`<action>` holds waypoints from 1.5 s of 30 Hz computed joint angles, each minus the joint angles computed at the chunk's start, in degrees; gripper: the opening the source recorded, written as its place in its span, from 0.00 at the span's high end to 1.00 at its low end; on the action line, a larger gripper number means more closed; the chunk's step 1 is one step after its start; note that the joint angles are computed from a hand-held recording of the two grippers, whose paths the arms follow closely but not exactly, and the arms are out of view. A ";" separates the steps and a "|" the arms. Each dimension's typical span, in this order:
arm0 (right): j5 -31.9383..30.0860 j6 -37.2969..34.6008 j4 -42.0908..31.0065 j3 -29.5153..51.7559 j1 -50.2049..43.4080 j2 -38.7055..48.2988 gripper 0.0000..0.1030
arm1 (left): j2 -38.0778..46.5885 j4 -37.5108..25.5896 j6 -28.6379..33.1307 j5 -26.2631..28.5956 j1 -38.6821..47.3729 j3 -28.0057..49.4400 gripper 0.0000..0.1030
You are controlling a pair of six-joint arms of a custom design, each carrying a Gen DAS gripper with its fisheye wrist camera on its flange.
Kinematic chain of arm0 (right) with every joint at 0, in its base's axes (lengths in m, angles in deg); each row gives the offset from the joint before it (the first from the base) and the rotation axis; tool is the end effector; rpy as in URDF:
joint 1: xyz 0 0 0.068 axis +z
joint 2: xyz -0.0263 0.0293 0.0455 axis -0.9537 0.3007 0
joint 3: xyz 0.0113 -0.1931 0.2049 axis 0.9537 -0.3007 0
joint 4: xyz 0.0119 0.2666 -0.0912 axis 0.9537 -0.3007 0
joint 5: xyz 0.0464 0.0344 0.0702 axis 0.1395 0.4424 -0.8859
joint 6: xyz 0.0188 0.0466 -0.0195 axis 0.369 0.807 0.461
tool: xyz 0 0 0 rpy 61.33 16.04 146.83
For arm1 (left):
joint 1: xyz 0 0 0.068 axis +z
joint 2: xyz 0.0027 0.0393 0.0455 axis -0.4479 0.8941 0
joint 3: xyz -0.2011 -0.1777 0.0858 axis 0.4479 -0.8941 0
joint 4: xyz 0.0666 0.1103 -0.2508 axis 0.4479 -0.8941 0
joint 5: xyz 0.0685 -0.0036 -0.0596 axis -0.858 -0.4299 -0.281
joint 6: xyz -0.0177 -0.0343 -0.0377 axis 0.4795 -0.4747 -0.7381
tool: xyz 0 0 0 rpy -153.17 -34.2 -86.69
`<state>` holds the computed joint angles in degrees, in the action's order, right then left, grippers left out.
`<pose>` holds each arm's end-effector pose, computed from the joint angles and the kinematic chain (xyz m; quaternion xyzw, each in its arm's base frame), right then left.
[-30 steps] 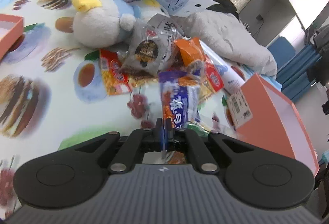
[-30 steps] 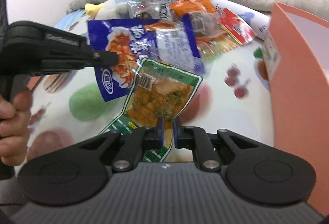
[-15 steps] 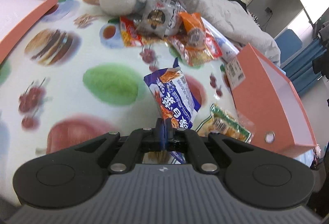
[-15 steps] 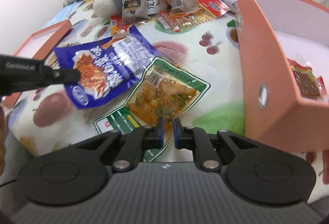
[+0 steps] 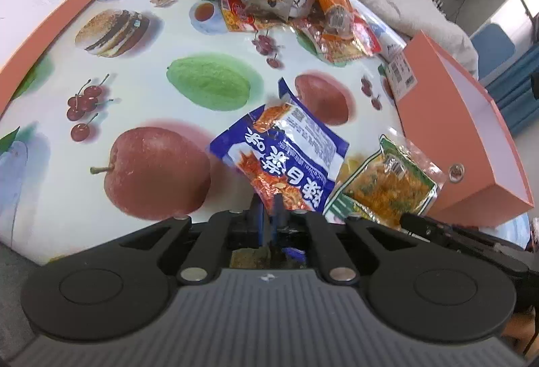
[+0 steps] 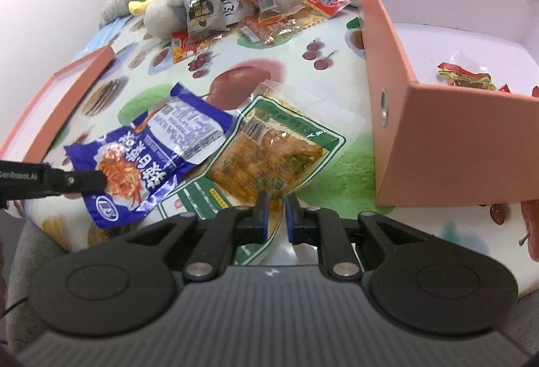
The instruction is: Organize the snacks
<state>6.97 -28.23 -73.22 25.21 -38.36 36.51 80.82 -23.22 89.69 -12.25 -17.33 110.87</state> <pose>0.2454 0.1565 0.1548 0.0844 0.9490 0.0833 0.2923 0.3231 0.0362 0.1236 0.0426 0.9519 -0.1995 0.2288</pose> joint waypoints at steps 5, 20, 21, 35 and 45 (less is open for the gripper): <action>-0.71 -0.21 0.57 -1.71 -0.59 -2.04 0.72 | -2.81 -0.85 1.03 -3.46 0.07 -0.65 0.30; 3.37 -6.59 10.19 -5.46 1.35 -5.66 0.19 | 0.17 0.41 8.06 -5.96 -5.25 6.85 0.10; 3.44 -7.60 11.15 -5.43 1.19 -4.97 0.19 | 1.40 0.24 8.78 -5.32 -5.82 7.96 0.09; 5.70 -15.33 13.42 1.37 0.96 8.04 0.10 | 16.72 -0.16 12.78 -10.19 -14.85 18.56 0.05; 11.01 -3.12 13.86 2.62 2.61 13.84 0.10 | 19.34 -1.68 11.87 -12.71 -15.46 20.02 0.08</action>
<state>17.98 -31.35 -59.36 27.83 -35.75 50.36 100.16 -24.90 101.56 -24.95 -32.80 130.89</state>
